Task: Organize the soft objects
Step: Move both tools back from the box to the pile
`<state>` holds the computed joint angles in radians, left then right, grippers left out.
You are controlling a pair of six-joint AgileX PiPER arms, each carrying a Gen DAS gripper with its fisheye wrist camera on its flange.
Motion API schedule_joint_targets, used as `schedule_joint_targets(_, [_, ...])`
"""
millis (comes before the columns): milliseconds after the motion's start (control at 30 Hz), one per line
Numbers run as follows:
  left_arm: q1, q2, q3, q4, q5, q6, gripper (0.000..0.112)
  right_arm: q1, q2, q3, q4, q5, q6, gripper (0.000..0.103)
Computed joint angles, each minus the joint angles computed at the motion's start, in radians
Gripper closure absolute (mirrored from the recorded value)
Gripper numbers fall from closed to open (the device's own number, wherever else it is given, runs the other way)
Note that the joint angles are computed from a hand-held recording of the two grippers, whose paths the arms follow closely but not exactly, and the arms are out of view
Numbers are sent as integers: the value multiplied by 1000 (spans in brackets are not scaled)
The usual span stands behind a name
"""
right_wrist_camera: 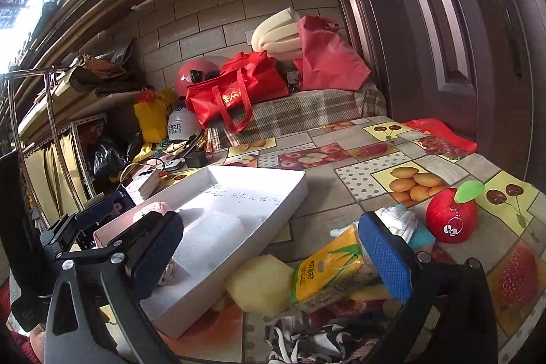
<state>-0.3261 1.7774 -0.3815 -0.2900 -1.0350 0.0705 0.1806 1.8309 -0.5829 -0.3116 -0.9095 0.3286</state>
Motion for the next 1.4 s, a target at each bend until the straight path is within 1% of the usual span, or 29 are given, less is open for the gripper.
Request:
schedule_joint_targets(133, [-35,-6,-11,17,26,10,9,-65,-2,4,-21,0,44,0])
schedule_joint_targets(267, [-36,-14,-10,48,39,-5,9,-135,-2,3,-46,1,76,0])
schedule_joint_targets(333, [-17,-21,-13,110,64,-34,9,-167,-3,0,-45,5,79,0])
schedule_joint_targets(400, [-21,-23,-11,134,70,-37,9,-213,-3,-4,-60,11,96,0])
schedule_joint_targets(500, [-34,-27,-16,176,91,-44,9,-290,5,-32,-129,43,166,0])
schedule_joint_targets(733, [-79,-34,-38,173,148,-20,10,-437,34,-130,-298,168,318,0])
schedule_joint_targets(867, [-100,-33,-51,171,179,-7,10,-499,55,-186,-433,219,449,0])
schedule_joint_targets(900, [-97,-34,-55,194,195,-22,10,-511,61,-202,-478,233,490,0])
schedule_joint_targets(933, [-82,-37,-64,252,225,-62,10,-523,69,-222,-531,245,537,0])
schedule_joint_targets(1000, [-50,-37,-93,416,300,-185,10,-539,77,-248,-625,257,606,0])
schedule_joint_targets(1067, [-51,-33,-124,523,362,-263,10,-547,83,-274,-738,258,675,0])
schedule_joint_targets(1167, [-123,-30,-151,519,432,-221,10,-565,111,-331,-992,220,837,0])
schedule_joint_targets(1267, [-181,-19,-194,584,518,-248,10,-564,141,-385,-1181,204,975,0])
schedule_joint_targets(1300, [-207,-15,-205,562,541,-226,10,-566,149,-396,-1222,184,998,0])
schedule_joint_targets(1367, [-257,-6,-226,436,591,-110,10,-561,153,-408,-1271,162,1013,0])
schedule_joint_targets(1400, [-263,0,-236,409,612,-91,10,-554,152,-410,-1286,158,1012,0])
